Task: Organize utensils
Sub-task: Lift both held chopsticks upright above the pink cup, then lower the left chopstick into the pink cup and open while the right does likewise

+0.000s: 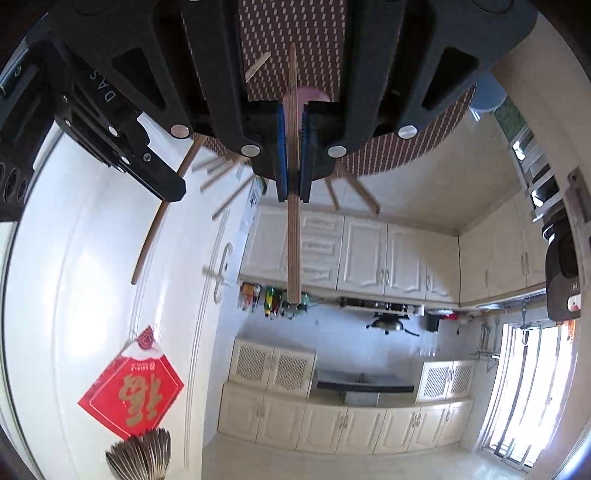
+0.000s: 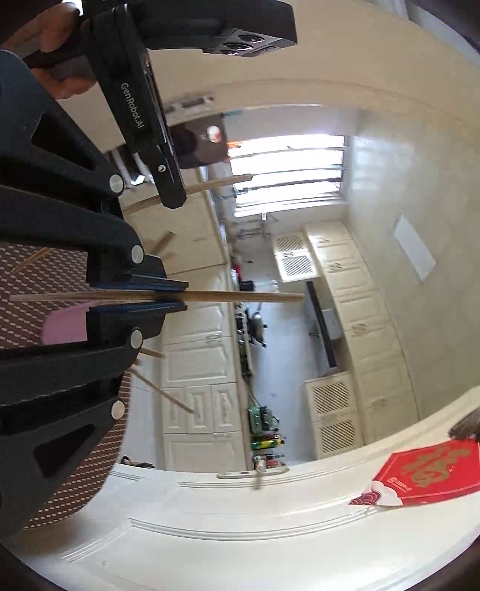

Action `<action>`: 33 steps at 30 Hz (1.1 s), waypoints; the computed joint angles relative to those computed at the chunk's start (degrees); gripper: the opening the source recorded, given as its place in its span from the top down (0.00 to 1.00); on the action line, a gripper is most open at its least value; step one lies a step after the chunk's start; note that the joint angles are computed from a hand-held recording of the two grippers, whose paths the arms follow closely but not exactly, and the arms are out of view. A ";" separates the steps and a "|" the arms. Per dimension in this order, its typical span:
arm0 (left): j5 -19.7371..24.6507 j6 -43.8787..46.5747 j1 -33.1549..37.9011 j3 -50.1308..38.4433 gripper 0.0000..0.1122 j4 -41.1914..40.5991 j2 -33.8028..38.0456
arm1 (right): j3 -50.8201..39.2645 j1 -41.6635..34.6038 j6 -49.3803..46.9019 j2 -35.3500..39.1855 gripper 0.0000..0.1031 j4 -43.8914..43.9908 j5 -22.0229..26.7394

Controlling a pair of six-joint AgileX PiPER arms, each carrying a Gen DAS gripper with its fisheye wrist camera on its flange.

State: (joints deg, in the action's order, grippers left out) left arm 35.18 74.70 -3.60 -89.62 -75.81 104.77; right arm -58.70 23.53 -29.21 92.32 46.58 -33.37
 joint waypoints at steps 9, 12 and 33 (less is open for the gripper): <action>-2.23 -0.86 -3.17 -12.58 0.94 -2.39 8.53 | -5.28 -3.19 3.80 5.08 0.96 -5.52 -3.61; -2.92 -3.71 -3.93 -17.53 0.94 -1.02 11.88 | -7.31 -3.79 3.30 6.46 0.96 -5.57 -4.14; -5.96 13.73 -5.12 -18.02 0.94 -17.22 14.78 | -11.71 -6.09 5.52 11.30 0.96 -8.38 -3.95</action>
State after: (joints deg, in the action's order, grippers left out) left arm 29.22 88.44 -8.71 -107.64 -93.03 119.55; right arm -70.41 17.45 -23.69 103.62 38.21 -37.32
